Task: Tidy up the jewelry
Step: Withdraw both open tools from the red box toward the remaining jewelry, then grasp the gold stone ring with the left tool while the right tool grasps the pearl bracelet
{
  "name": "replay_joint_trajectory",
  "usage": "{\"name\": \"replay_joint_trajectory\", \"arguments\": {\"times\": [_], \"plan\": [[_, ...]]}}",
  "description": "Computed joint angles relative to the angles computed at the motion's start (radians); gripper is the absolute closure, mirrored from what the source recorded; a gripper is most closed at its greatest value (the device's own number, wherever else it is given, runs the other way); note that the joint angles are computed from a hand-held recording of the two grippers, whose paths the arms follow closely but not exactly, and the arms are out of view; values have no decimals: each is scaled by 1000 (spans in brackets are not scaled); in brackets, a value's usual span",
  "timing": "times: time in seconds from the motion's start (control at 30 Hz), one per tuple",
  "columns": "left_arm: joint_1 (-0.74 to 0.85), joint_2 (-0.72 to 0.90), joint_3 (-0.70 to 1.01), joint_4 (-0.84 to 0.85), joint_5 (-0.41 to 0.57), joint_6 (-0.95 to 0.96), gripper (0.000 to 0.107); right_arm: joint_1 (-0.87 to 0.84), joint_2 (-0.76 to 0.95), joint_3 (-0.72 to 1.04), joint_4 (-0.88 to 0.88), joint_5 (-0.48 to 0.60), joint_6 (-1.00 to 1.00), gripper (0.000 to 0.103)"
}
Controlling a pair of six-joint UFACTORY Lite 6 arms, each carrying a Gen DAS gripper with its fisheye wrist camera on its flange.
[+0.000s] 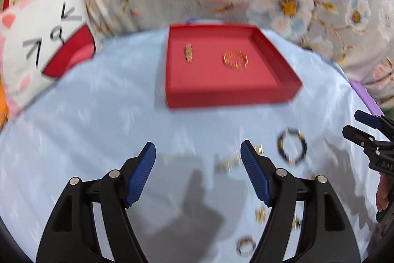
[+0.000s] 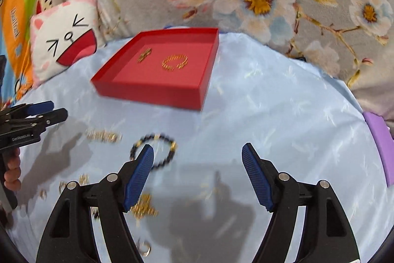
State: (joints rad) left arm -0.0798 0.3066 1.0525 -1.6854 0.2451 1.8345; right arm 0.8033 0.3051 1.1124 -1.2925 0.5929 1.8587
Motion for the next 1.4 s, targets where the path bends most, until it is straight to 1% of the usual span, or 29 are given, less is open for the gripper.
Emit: {"name": "replay_joint_trajectory", "arguments": {"times": [0.13,0.17,0.27,0.4,0.53,0.63,0.73,0.77,0.83,0.87,0.93,0.97,1.0,1.03,1.1,1.33,1.4], "plan": [[4,-77,-175,-388,2,393,38,83,-35,-102,-30,-7,129,31],[9,-96,-213,-446,16,450,38,94,-41,-120,-39,-21,159,31],[23,-144,-310,-518,57,536,38,128,-44,-154,-72,-29,244,31],[19,-216,-414,-537,96,586,38,151,-33,-187,-150,-43,373,31],[-31,-270,-486,-613,75,671,38,155,-13,-184,-160,-38,404,31],[-82,-276,-509,-738,47,785,39,151,-8,-187,-185,-50,438,31],[-109,-237,-489,-749,26,788,47,149,6,-180,-186,-52,438,31],[-109,-224,-478,-716,23,753,50,148,12,-176,-183,-53,436,31],[-114,-219,-474,-738,22,764,53,144,20,-173,-187,-61,439,31],[-120,-216,-473,-763,17,787,55,144,24,-171,-188,-63,440,31],[-136,-216,-474,-868,5,880,60,149,33,-163,-182,-56,433,31],[-140,-217,-475,-910,2,915,67,152,36,-160,-179,-52,428,31],[-142,-216,-471,-921,-1,921,75,153,39,-157,-178,-51,425,31],[-137,-214,-469,-910,0,907,78,157,41,-154,-175,-46,421,31],[-119,-210,-461,-821,8,825,88,161,45,-149,-170,-43,414,31],[-82,-206,-455,-661,34,690,89,164,46,-146,-177,-41,412,31],[-70,-210,-458,-651,45,688,89,164,48,-146,-181,-44,411,31]]}}
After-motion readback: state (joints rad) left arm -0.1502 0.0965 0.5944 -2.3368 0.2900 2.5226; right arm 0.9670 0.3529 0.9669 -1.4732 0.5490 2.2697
